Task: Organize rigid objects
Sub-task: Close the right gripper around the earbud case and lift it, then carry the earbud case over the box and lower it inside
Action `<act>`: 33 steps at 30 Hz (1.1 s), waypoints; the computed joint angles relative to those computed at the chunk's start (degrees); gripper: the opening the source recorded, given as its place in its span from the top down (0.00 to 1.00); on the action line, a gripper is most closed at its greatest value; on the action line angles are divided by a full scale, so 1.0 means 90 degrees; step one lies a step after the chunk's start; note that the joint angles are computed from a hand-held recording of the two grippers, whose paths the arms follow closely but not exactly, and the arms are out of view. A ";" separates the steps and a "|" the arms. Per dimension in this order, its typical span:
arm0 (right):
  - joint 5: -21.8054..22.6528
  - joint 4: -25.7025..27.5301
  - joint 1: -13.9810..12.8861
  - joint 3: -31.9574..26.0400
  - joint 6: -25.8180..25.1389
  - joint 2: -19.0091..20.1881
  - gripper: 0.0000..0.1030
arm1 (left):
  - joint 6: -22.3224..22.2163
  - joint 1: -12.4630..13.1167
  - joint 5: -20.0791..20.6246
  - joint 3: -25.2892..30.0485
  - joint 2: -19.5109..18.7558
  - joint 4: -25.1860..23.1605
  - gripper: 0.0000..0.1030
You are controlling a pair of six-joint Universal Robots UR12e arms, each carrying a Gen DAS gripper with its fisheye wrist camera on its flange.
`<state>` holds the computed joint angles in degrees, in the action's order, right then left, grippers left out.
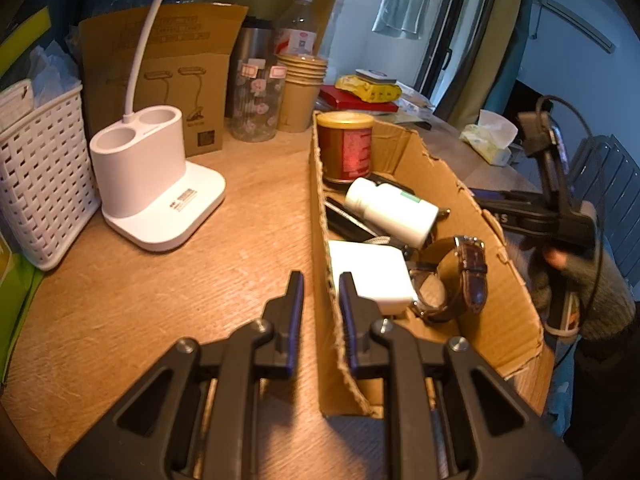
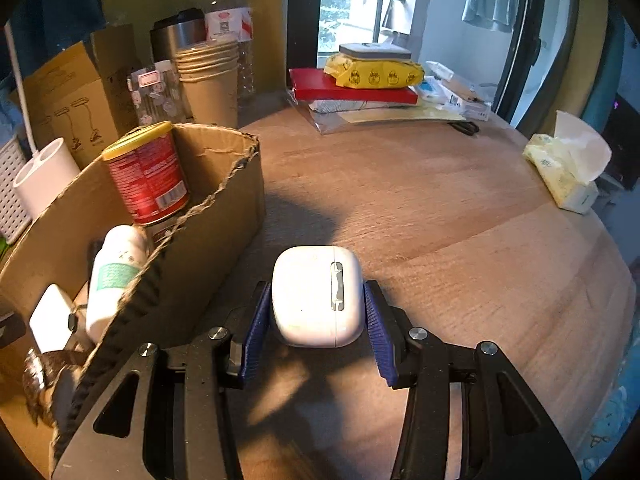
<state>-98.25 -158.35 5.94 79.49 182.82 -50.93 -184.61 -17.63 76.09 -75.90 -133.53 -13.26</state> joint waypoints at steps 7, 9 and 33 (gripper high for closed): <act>-0.0114 -0.0210 0.0093 0.0216 -0.0045 -0.0181 0.53 | 0.0031 -0.0007 0.0018 0.0002 0.0004 -0.0014 0.82; -0.0137 -0.0293 0.0124 0.0264 -0.0080 -0.0232 0.53 | 0.0041 -0.0010 0.0023 0.0005 0.0007 -0.0020 0.82; 0.0291 -0.0577 0.0478 0.0129 -0.0549 -0.0348 0.53 | 0.0106 -0.0025 0.0054 0.0008 0.0015 -0.0029 0.82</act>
